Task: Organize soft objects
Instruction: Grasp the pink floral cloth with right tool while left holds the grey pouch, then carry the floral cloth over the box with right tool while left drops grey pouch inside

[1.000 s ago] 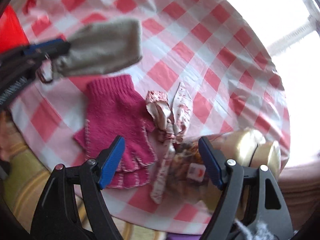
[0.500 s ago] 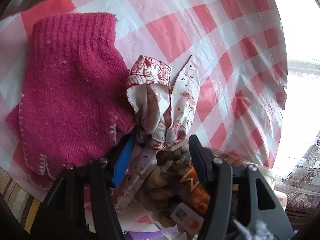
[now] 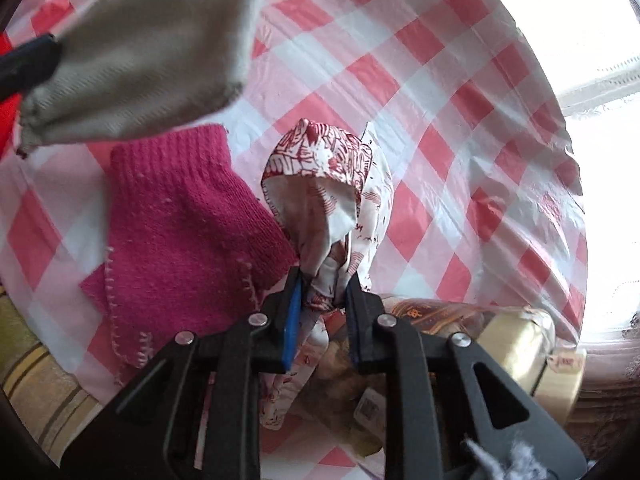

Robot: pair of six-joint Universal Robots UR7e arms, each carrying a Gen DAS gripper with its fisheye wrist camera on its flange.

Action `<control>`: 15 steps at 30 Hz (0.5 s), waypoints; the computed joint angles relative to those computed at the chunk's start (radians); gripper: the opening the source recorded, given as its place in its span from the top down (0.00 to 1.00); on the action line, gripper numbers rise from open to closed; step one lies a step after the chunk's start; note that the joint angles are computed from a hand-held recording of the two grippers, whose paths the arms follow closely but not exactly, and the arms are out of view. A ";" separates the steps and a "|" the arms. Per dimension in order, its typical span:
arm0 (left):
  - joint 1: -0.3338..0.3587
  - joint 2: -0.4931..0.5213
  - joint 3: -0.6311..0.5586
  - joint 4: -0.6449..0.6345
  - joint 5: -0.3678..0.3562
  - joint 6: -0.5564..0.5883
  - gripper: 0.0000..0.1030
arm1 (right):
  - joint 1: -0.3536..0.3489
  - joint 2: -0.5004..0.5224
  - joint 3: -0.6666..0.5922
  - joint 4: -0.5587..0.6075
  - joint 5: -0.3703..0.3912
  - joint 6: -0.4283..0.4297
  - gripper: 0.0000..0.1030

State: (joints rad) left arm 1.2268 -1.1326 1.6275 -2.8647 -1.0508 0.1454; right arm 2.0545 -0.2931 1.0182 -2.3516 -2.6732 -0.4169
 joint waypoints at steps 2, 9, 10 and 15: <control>-0.004 -0.003 0.006 -0.015 0.004 0.007 0.86 | 0.019 -0.049 0.061 -0.059 0.061 0.021 0.77; -0.030 -0.033 0.036 -0.018 -0.015 0.010 0.86 | 0.070 -0.233 0.302 -0.241 0.236 0.106 0.77; -0.039 -0.039 0.045 -0.018 -0.020 0.014 0.86 | 0.075 -0.262 0.340 -0.264 0.251 0.119 0.77; -0.096 -0.080 0.103 -0.011 -0.048 0.033 0.86 | 0.074 -0.433 0.556 -0.394 0.307 0.184 0.77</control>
State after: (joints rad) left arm 1.1304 -1.2121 1.7306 -2.8756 -1.0986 0.1779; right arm 2.1280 -0.7259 1.5737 -2.7451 -2.3659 -0.2328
